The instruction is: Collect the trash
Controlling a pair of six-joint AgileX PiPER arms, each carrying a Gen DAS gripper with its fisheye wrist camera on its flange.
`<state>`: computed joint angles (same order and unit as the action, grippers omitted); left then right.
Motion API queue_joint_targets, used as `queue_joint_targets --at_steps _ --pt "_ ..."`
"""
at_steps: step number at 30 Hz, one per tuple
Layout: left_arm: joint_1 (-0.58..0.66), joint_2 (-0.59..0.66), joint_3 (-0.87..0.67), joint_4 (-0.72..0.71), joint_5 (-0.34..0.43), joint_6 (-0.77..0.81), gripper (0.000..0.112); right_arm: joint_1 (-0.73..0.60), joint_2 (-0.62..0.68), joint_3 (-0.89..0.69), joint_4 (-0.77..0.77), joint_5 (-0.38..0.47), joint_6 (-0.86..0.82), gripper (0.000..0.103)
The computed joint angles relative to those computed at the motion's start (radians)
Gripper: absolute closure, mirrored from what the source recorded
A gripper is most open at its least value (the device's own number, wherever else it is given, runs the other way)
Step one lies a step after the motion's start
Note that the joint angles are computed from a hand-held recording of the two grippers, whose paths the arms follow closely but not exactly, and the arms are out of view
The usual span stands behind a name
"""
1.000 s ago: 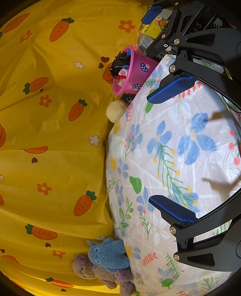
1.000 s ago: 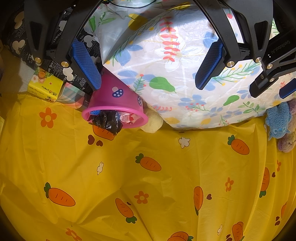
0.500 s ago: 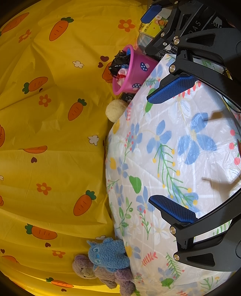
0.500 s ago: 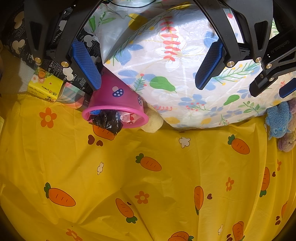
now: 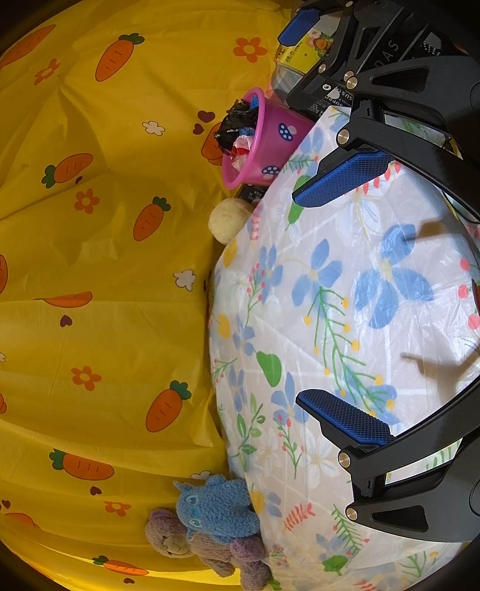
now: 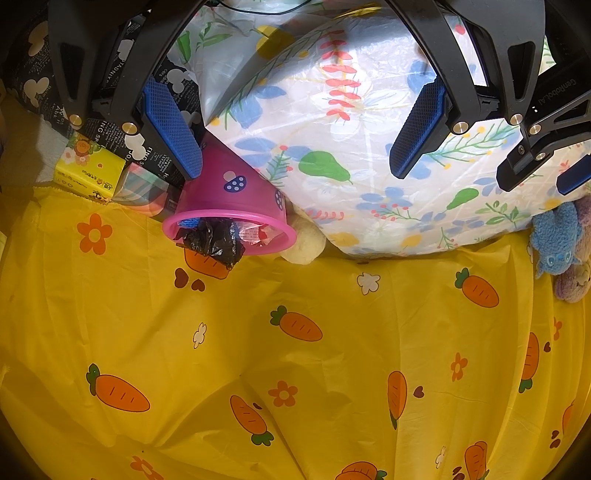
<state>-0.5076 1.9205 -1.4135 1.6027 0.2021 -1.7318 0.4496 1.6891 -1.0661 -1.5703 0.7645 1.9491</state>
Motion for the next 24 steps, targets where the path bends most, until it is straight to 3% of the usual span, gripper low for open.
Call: queue_joint_targets --at_steps 24 --pt "0.011 0.013 -0.011 -0.033 -0.017 0.043 0.015 -0.004 0.007 -0.007 0.006 -0.007 -0.004 0.006"
